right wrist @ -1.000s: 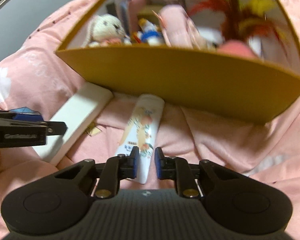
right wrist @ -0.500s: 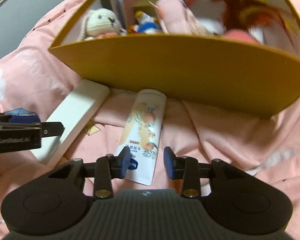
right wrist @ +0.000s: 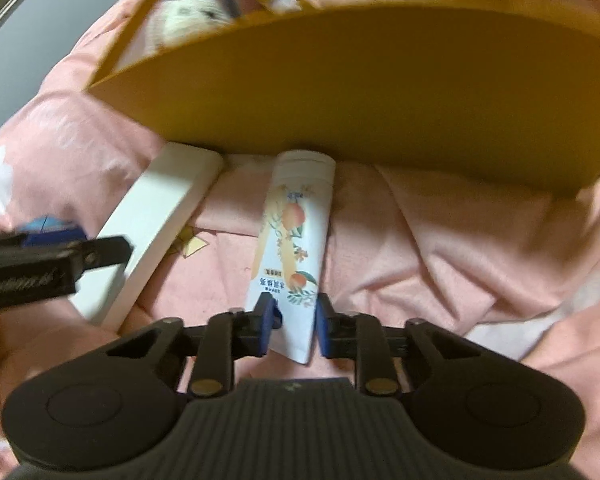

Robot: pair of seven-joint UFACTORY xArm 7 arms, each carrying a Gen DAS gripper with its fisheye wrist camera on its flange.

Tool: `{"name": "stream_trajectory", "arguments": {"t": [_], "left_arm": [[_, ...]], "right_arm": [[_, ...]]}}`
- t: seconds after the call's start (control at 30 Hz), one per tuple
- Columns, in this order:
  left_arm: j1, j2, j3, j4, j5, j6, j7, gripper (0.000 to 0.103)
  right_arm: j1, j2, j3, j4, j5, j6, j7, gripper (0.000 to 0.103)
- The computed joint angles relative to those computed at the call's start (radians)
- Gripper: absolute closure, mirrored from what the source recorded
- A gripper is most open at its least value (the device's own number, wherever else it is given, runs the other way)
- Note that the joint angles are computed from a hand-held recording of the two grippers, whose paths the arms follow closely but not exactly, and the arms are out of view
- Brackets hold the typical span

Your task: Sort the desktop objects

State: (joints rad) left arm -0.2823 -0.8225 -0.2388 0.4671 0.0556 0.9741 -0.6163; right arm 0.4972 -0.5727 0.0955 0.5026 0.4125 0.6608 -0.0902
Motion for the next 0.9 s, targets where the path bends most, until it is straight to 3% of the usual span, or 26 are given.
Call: {"name": "stream_trajectory", "arguments": {"t": [0.07, 0.2, 0.33, 0.43, 0.7, 0.9], "left_arm": [[-0.001, 0.002, 0.0, 0.0, 0.0, -0.003, -0.001, 0.033], [-0.002, 0.007, -0.004, -0.002, 0.002, -0.011, -0.006, 0.033], [-0.004, 0.007, -0.002, -0.002, 0.003, -0.01, -0.007, 0.033], [-0.005, 0.006, -0.001, -0.004, 0.002, -0.011, -0.007, 0.033], [-0.008, 0.011, 0.031, -0.005, -0.044, -0.012, -0.014, 0.03], [-0.014, 0.039, 0.085, -0.01, -0.131, -0.03, 0.008, 0.028]], "right_arm": [[0.003, -0.05, 0.044, -0.014, -0.051, -0.036, -0.004, 0.084], [0.038, -0.056, 0.047, -0.008, -0.084, -0.059, -0.025, 0.084], [0.056, 0.038, 0.006, 0.028, -0.045, -0.034, -0.045, 0.086], [0.051, 0.064, 0.02, 0.029, -0.025, -0.03, -0.041, 0.09], [0.013, -0.057, 0.031, -0.007, -0.076, -0.033, -0.013, 0.096], [-0.024, -0.164, 0.038, -0.033, -0.158, -0.093, 0.012, 0.098]]}}
